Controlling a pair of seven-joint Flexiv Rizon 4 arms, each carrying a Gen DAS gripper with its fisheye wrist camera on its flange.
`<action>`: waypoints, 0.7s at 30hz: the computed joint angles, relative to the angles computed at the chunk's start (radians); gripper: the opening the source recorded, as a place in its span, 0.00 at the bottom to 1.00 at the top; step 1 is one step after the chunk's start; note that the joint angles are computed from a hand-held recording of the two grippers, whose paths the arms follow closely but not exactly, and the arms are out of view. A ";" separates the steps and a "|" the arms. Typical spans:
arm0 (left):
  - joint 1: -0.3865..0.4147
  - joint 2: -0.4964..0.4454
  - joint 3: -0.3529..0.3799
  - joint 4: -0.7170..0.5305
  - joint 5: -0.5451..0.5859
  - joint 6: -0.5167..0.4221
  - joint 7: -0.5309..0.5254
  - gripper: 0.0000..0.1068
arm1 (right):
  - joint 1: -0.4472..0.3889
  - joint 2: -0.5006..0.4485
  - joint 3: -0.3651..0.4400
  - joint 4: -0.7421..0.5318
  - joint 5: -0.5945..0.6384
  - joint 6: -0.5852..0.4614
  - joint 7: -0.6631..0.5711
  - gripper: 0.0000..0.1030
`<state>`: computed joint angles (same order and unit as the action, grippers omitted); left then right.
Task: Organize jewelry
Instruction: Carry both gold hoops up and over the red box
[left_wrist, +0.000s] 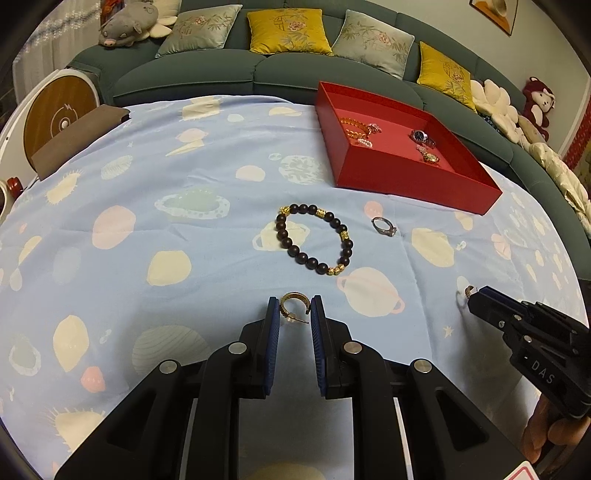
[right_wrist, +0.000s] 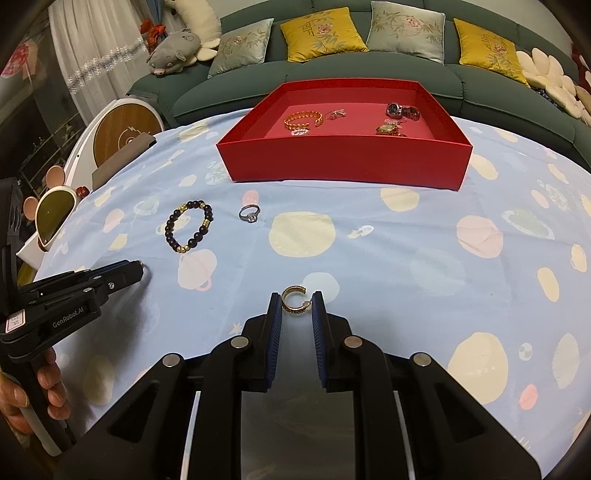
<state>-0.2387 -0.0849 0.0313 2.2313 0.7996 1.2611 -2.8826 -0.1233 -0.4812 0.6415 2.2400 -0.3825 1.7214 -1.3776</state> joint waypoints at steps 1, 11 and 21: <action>0.000 0.003 0.000 -0.003 -0.001 -0.002 0.000 0.14 | -0.003 0.001 0.005 -0.001 0.001 0.002 0.000 0.16; -0.006 0.015 -0.024 -0.082 0.029 -0.050 -0.019 0.14 | -0.089 0.004 0.079 -0.002 -0.033 0.029 0.026 0.16; -0.022 0.009 -0.040 -0.195 0.067 -0.099 -0.033 0.14 | -0.189 0.018 0.124 -0.014 -0.136 0.082 0.119 0.16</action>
<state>-0.2610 -0.0761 -0.0085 2.0367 0.8662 1.1623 -2.9155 -0.3118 -0.4636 0.7654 2.2260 -0.5183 1.8039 -1.2582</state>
